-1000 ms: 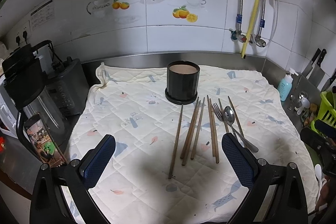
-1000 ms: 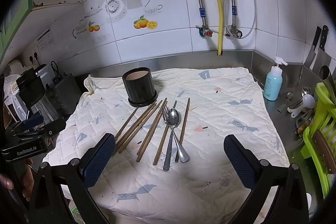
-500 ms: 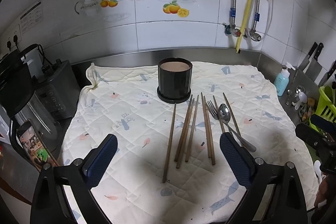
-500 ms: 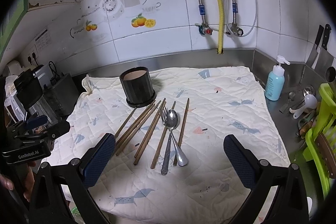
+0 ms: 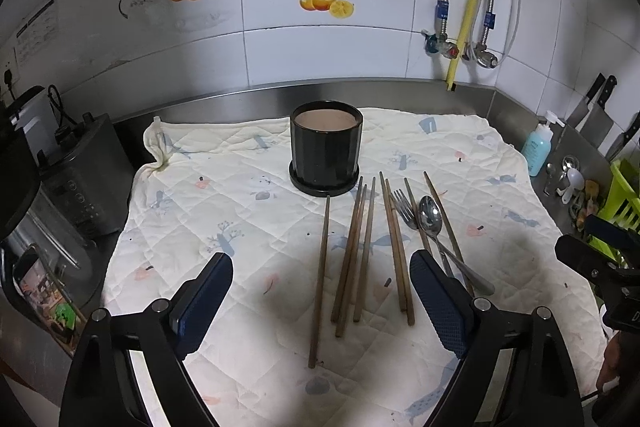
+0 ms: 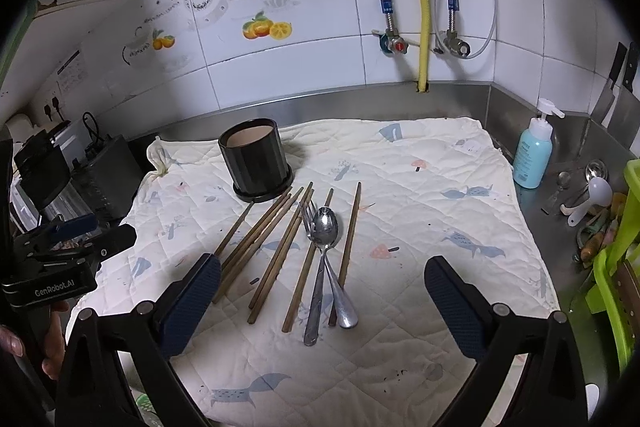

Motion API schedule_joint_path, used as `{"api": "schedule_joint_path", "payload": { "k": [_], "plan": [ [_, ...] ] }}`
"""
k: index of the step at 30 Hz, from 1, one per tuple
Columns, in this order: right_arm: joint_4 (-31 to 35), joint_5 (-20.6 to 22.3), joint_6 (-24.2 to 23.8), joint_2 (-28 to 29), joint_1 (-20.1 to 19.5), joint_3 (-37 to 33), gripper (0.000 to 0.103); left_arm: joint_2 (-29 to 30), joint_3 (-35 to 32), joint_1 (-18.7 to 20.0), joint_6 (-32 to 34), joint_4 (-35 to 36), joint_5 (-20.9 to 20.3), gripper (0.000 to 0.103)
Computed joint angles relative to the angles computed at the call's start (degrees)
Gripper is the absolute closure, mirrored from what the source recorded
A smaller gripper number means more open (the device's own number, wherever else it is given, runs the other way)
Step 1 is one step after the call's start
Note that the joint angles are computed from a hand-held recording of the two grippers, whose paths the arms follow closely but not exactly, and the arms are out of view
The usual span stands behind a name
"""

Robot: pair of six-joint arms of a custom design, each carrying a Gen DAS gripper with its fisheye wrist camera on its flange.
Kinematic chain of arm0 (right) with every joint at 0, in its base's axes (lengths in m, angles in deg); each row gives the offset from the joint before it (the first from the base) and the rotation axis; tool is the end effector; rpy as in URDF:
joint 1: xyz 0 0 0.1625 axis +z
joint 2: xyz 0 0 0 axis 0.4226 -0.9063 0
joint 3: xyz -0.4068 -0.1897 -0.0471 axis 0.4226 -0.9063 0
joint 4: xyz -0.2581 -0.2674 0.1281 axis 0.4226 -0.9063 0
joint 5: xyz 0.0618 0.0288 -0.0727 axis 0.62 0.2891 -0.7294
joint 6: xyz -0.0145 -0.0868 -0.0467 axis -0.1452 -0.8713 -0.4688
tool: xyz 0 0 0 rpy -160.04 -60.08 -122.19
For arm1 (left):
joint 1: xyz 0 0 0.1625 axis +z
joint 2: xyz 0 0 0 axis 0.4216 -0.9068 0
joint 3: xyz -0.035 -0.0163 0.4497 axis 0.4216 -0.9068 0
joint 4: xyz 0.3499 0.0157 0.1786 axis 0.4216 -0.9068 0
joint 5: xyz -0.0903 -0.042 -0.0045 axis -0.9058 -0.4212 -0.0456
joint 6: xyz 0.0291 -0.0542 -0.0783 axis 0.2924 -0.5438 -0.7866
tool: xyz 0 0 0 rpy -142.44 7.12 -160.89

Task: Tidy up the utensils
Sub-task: 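Move the left tool toward the wooden chopsticks while the right tool approaches the metal spoon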

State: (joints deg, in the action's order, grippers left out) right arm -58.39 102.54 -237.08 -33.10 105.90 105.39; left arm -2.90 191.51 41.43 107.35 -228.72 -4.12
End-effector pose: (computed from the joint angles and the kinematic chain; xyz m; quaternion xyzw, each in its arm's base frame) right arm 0.4157 -0.4021 -0.0245 0.1002 -0.8520 0.4183 0.2986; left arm -0.0028 -0.4776 0.3837 0.2852 0.8647 -0.3049 0.2792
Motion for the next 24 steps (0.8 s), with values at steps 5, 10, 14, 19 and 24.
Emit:
{"api": "schedule_joint_path", "payload": {
  "k": [5,10,14,19,24],
  "plan": [
    [0.83,-0.61,-0.46,0.42,-1.09,-1.2,0.0,2.8,-2.25,1.29,0.91,-0.06,-0.81,0.013],
    [2.19,-1.79,-0.22,0.94,-2.54,-2.4,0.0,5.27,-4.3,2.55,2.1,-0.06,-1.68,0.015],
    [3.61,-2.67,-0.08,1.33,-3.6,-3.49,0.0,7.44,-6.27,3.64,2.28,0.1,-2.35,0.019],
    [5.18,-3.44,-0.12,1.74,-4.68,-4.65,0.004,10.03,-9.14,4.92,2.06,2.09,-3.82,0.025],
    [7.67,-4.65,1.41,2.28,-6.24,-6.04,0.015,12.8,-11.37,5.7,3.32,2.91,-4.37,0.036]
  ]
}}
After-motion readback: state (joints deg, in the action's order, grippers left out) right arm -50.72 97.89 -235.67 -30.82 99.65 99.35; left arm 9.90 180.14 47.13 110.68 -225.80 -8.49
